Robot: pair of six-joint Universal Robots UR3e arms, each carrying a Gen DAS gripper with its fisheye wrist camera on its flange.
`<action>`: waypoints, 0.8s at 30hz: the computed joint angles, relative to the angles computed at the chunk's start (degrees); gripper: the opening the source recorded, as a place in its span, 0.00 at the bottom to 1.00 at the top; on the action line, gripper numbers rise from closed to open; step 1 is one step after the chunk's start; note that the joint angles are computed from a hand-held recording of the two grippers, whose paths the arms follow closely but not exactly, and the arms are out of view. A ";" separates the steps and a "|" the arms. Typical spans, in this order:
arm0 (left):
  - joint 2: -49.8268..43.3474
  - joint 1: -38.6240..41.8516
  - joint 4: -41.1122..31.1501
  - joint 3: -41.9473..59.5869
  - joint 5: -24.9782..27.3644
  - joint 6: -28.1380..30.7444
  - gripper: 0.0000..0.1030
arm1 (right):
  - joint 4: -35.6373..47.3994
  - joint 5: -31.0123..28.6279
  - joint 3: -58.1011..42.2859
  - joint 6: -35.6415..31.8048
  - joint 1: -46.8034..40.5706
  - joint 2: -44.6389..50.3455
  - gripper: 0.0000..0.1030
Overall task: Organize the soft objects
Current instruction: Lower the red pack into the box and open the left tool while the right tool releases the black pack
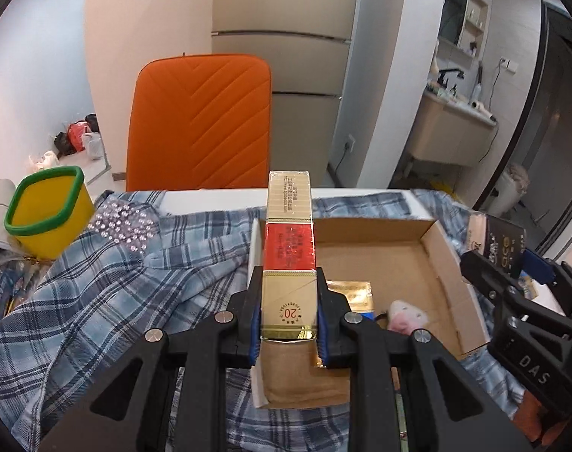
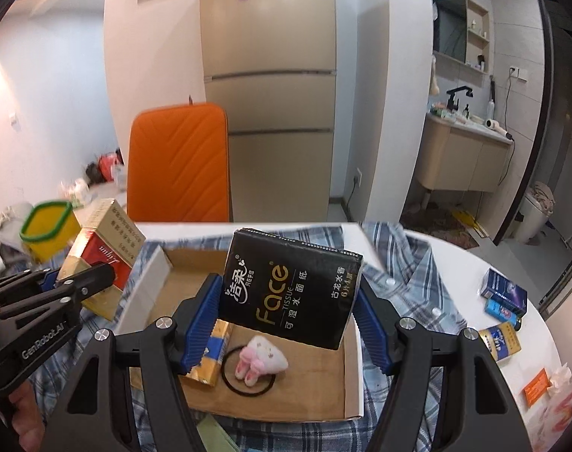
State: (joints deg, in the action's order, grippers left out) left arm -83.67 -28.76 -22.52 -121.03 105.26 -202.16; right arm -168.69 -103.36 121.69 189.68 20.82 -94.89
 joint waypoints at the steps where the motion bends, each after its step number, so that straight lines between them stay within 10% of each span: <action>1: -0.77 -0.35 -0.51 0.38 1.16 -0.40 0.20 | -0.07 0.38 0.11 -0.20 -0.25 0.55 0.68; 24: -1.94 2.63 0.50 -1.49 -2.97 1.62 0.20 | -0.12 5.72 0.73 -3.21 -3.70 7.12 0.69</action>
State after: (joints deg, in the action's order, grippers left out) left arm -85.60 -26.13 -22.02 -122.52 102.29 -200.54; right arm -168.81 -97.64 122.42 186.47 17.13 -87.77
